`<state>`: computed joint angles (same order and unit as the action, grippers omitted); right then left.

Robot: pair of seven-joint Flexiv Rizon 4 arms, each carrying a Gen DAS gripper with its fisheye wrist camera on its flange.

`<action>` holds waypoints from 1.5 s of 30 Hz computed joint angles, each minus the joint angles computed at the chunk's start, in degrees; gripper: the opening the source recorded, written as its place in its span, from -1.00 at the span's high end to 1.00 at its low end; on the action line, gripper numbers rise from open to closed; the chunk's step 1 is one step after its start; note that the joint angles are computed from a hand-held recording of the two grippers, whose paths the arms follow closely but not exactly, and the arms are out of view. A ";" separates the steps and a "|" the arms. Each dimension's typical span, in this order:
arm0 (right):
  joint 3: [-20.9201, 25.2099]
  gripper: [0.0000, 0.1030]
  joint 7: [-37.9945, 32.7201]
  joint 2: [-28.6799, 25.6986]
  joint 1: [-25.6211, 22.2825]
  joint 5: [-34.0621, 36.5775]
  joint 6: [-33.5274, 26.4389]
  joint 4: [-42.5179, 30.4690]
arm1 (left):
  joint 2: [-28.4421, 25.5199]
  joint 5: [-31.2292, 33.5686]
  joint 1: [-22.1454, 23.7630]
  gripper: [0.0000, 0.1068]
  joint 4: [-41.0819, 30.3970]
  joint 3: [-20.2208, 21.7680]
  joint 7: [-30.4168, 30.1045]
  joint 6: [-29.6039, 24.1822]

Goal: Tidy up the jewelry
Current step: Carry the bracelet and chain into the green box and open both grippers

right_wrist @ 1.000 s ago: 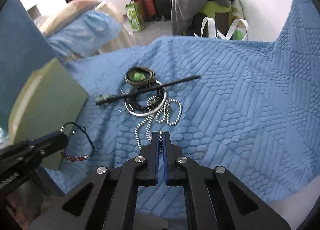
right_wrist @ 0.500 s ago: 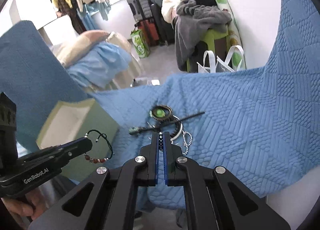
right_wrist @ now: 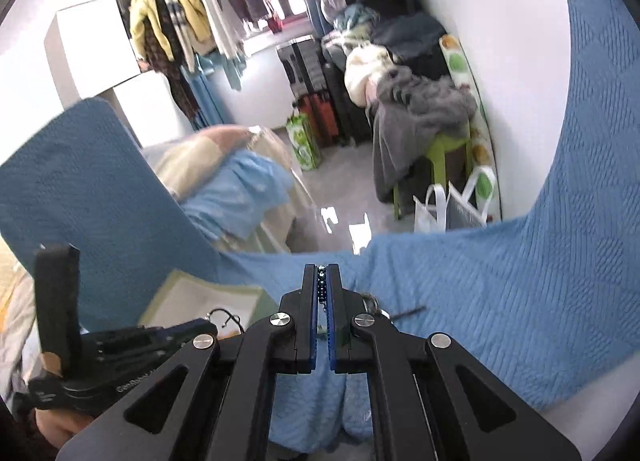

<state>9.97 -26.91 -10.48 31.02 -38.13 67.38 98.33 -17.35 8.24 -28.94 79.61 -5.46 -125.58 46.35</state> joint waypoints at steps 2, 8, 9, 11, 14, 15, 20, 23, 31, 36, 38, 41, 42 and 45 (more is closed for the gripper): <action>0.39 0.96 -0.68 0.07 0.22 0.74 -0.26 -1.42 | 0.77 -0.57 0.45 0.87 -0.08 -0.01 0.67 -0.62; 1.45 0.96 -4.51 -1.03 2.29 2.94 -5.57 -8.01 | 2.92 0.35 1.42 0.87 -1.94 0.19 1.93 -3.83; 1.55 0.96 -5.19 -1.35 2.57 3.60 -6.32 -9.06 | 3.07 0.53 1.60 0.87 -2.22 0.15 2.05 -4.15; 1.46 0.96 -5.79 -2.12 3.70 3.79 -8.65 -11.52 | 3.75 0.55 2.09 0.87 -2.36 0.09 2.57 -4.78; 1.31 0.96 -7.00 -3.32 5.14 4.05 -11.15 -14.89 | 5.02 0.48 2.92 0.87 -2.27 0.04 3.43 -5.20; 1.18 0.96 -7.22 -3.62 5.59 3.98 -11.72 -15.73 | 5.30 0.58 3.14 0.87 -2.33 -0.01 3.58 -5.36; 0.46 0.96 -8.13 -5.78 8.08 3.21 -14.52 -20.56 | 7.34 0.38 4.80 0.87 -1.80 0.00 5.45 -5.75; 0.15 0.96 -8.42 -7.00 9.18 3.63 -15.07 -22.60 | 8.77 0.05 5.85 0.87 -0.59 0.07 6.15 -5.36; -1.24 0.96 -8.26 -11.05 13.13 3.15 -17.77 -28.20 | 12.10 -1.69 9.02 0.87 4.14 0.19 8.63 -3.43; -1.93 0.95 -7.11 -13.34 15.00 3.81 -19.41 -30.04 | 12.94 -3.09 10.60 0.87 7.18 0.19 10.34 -2.16; -2.03 0.95 -6.95 -14.24 15.48 4.41 -20.32 -30.54 | 13.06 -3.76 11.07 0.87 8.52 0.24 10.88 -1.67; -1.96 0.95 -7.04 -15.58 15.80 5.88 -21.18 -31.04 | 12.85 -5.08 11.76 0.87 10.77 0.37 12.08 -0.73; -1.94 0.95 -7.01 -15.99 15.91 6.32 -21.27 -30.99 | 12.73 -5.57 11.94 0.87 11.33 0.37 12.55 -0.47; -1.68 0.95 -7.76 -17.67 16.09 8.20 -22.55 -31.77 | 12.24 -7.79 12.57 0.87 13.75 0.58 13.76 0.27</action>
<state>8.28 -34.67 -28.16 47.11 -29.94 44.83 66.55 -5.11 0.45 -16.37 93.35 -4.88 -111.82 46.62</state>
